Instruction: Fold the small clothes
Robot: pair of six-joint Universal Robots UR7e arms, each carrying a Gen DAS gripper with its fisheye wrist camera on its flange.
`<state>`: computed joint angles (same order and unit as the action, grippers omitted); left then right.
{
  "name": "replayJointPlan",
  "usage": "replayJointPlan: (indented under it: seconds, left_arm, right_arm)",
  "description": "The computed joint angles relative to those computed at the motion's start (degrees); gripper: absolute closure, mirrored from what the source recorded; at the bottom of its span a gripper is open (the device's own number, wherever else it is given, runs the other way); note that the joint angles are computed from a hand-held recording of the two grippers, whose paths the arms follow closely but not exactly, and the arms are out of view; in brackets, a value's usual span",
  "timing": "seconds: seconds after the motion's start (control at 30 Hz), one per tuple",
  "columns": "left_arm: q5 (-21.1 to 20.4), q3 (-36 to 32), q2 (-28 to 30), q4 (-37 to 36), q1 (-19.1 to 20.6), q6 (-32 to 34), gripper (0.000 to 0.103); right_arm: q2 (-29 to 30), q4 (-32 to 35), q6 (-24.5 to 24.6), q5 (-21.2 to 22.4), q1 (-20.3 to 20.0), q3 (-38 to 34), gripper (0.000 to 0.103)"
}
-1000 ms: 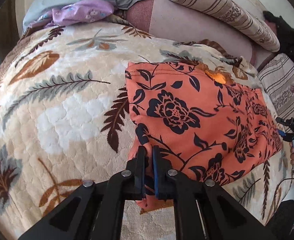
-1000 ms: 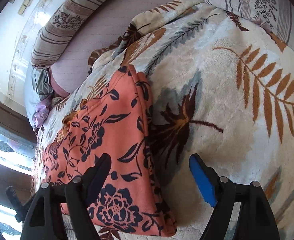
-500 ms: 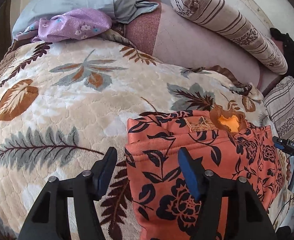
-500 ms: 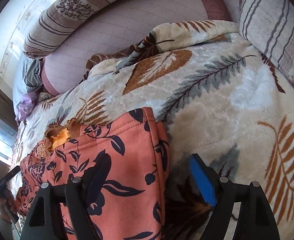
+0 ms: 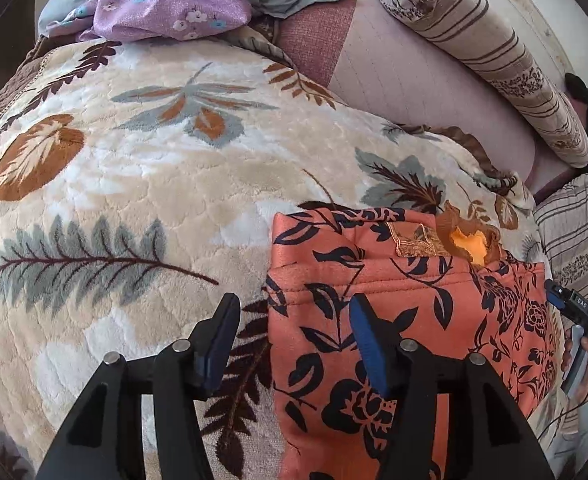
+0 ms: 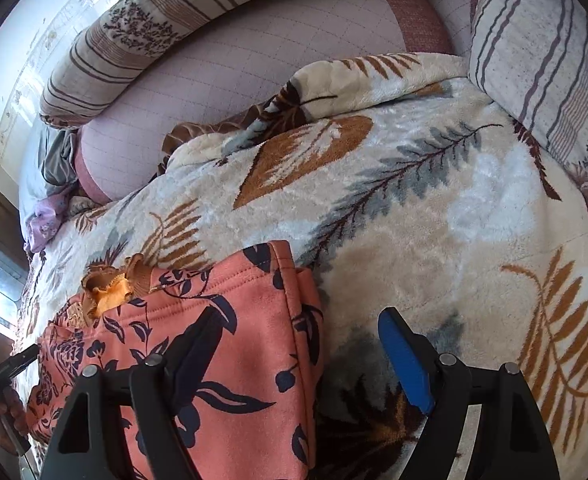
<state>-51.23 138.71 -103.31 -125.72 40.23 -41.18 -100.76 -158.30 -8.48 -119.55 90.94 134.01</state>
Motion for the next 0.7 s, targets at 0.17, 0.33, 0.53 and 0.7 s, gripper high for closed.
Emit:
replayJointPlan:
  seconds: [0.17,0.33,0.53,0.7]
  left_arm:
    - [4.14,-1.49,1.67,4.78,-3.57,-0.85,0.098]
    - [12.59,-1.47,-2.34,8.6,-13.14,0.25,0.098]
    - [21.24,-1.44,2.56,-0.57,-15.42,9.42,0.098]
    - [14.63,-3.72,13.59,-4.09,-1.12,10.38,0.095]
  right_arm:
    - [4.6,-1.0,-2.33,-9.25,4.76,-0.68,0.088]
    - [3.78,-4.81,-6.59,-15.14,11.83,-0.14,0.095]
    - [3.63,-14.25,-8.55,-17.44,14.24,-2.13,0.096]
    - [2.27,-3.3,-0.59,-7.38,4.67,-1.76,0.094]
